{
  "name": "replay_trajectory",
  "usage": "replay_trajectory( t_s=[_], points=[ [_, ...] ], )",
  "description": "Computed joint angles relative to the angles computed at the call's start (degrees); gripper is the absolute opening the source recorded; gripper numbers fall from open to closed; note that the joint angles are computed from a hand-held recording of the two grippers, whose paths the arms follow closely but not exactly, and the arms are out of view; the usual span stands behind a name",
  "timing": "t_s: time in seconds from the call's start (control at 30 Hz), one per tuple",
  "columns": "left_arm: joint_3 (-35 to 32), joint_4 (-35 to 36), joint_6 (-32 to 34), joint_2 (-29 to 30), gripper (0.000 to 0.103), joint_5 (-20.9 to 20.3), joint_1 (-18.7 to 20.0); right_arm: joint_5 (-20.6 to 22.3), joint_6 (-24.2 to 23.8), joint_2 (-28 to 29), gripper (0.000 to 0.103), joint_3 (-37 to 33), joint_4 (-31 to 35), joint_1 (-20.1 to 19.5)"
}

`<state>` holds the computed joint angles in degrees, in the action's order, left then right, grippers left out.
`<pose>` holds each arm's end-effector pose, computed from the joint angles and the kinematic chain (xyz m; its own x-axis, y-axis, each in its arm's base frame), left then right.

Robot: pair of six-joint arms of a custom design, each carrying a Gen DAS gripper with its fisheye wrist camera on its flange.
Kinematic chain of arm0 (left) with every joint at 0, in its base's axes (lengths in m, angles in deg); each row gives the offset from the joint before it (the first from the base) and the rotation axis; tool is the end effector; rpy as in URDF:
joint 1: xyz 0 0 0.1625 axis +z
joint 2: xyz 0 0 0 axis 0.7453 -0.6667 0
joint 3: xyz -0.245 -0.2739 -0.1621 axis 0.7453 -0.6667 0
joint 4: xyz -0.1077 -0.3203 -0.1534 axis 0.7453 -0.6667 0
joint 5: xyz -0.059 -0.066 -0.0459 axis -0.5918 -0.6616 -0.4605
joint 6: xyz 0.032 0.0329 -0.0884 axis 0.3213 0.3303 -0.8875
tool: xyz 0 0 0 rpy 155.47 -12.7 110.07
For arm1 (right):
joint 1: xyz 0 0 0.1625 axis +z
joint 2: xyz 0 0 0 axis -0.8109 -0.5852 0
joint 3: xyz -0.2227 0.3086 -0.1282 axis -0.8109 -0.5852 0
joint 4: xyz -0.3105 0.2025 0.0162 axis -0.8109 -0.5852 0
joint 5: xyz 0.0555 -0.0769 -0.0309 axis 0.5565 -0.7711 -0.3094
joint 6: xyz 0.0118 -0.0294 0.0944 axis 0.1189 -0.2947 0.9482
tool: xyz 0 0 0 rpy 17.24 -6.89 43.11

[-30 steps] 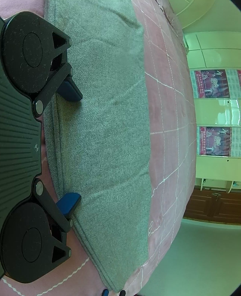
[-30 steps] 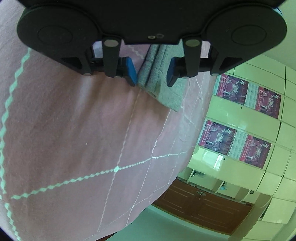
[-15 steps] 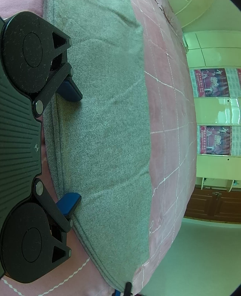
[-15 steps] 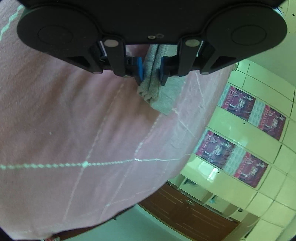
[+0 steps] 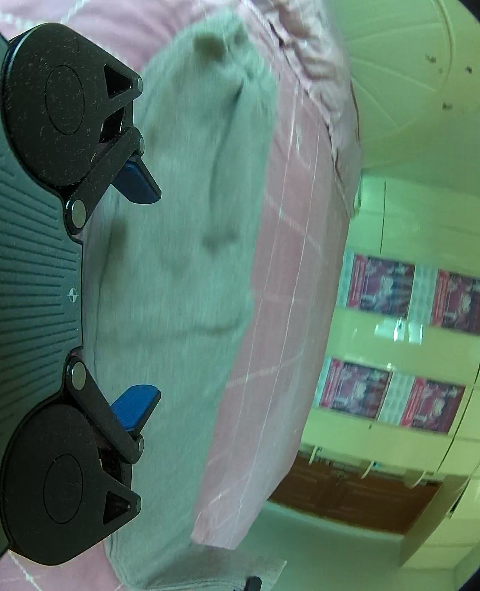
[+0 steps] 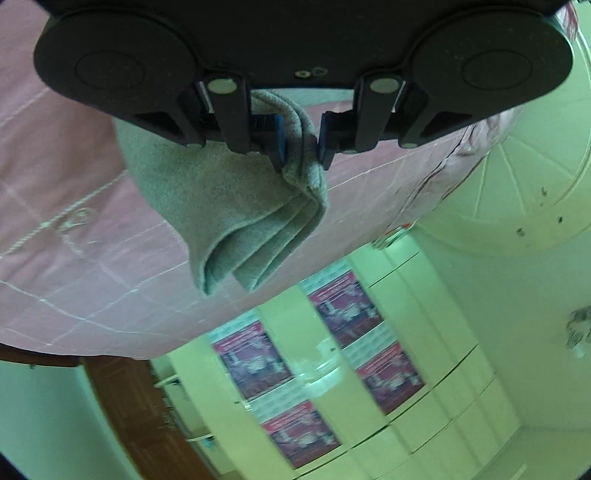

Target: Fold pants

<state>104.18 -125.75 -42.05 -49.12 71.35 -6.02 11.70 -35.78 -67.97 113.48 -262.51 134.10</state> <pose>-0.2235 -0.5105 0.0384 -0.7801 -0.3078 -0.5446 0.3929 0.4364 -0.8094 0.0444 -0.6692 0.2587 -0.9255 -0.3031 0.2272 -0.3541 0.4792 -0.8031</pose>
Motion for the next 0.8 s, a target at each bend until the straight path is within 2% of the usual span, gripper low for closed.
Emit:
replay_trajectory(
  t_s=[0.07, 0.13, 0.17, 0.2, 0.23, 0.27, 0.3, 0.33, 0.4, 0.47, 0.53, 0.6, 0.67, 0.73, 0.77, 0.8],
  points=[
    [5.74, -5.48, 0.18, -2.59, 0.103, 4.03, -0.26, -1.36, -3.80, 1.92, 0.009, 2.42, -1.50, 2.89],
    [10.17, -9.39, 0.39, -4.09, 0.103, 6.64, 0.05, -2.19, -7.63, 4.44, 0.017, 4.86, -0.87, 5.12],
    [12.23, -10.23, -0.17, -4.75, 0.103, 7.16, 0.34, -4.27, -10.95, 5.48, 0.021, 5.42, 2.31, 6.17],
    [13.95, -9.37, -2.07, -5.44, 0.103, 7.67, 0.51, -8.74, -14.30, 7.13, 0.036, 5.39, 5.65, 7.59],
    [15.79, -8.10, -4.67, -6.22, 0.103, 8.09, 0.84, -11.44, -16.62, 8.38, 0.029, 6.33, 6.59, 8.25],
    [16.86, -9.05, -5.05, -6.29, 0.103, 8.13, 0.92, -11.74, -18.75, 7.92, 0.031, 8.87, 5.13, 8.40],
    [16.94, -12.06, -3.03, -5.78, 0.103, 7.94, 1.06, -9.65, -19.44, 7.04, 0.031, 11.91, 1.27, 7.85],
    [16.55, -15.85, 0.12, -4.99, 0.103, 7.66, 1.26, -7.29, -18.80, 6.01, 0.032, 13.75, -0.20, 7.00],
    [15.70, -19.72, 3.53, -3.98, 0.103, 7.00, 1.81, -7.84, -17.11, 4.39, 0.032, 14.32, -0.13, 6.66],
    [16.35, -19.80, 2.49, -4.05, 0.103, 4.05, 1.46, -7.02, -15.38, 2.54, 0.032, 14.79, -1.30, 5.60],
    [14.25, -23.68, 8.63, -3.11, 0.103, -0.28, 1.14, -5.22, -12.72, 0.81, 0.032, 15.93, -4.63, 3.94],
    [10.62, -23.65, 13.47, -2.04, 0.103, -4.27, 1.32, -5.02, -10.50, -0.40, 0.033, 16.01, -8.22, 2.51],
    [6.49, -18.00, 12.61, -1.44, 0.103, -8.07, 1.86, -5.22, -7.95, -0.20, 0.034, 14.58, -11.05, 1.14],
    [3.65, -9.11, 6.71, -2.23, 0.102, -14.93, 3.16, -6.23, -5.31, -0.75, 0.034, 14.24, -12.39, 0.01],
    [2.16, -4.93, 3.37, -2.44, 0.099, -18.65, 3.94, -6.13, -4.43, -1.31, 0.034, 14.36, -12.41, -0.61],
    [0.33, -0.83, 1.28, -2.17, 0.080, -20.14, 4.23, -5.80, -3.79, -1.55, 0.035, 14.54, -12.70, -1.26]
  ],
)
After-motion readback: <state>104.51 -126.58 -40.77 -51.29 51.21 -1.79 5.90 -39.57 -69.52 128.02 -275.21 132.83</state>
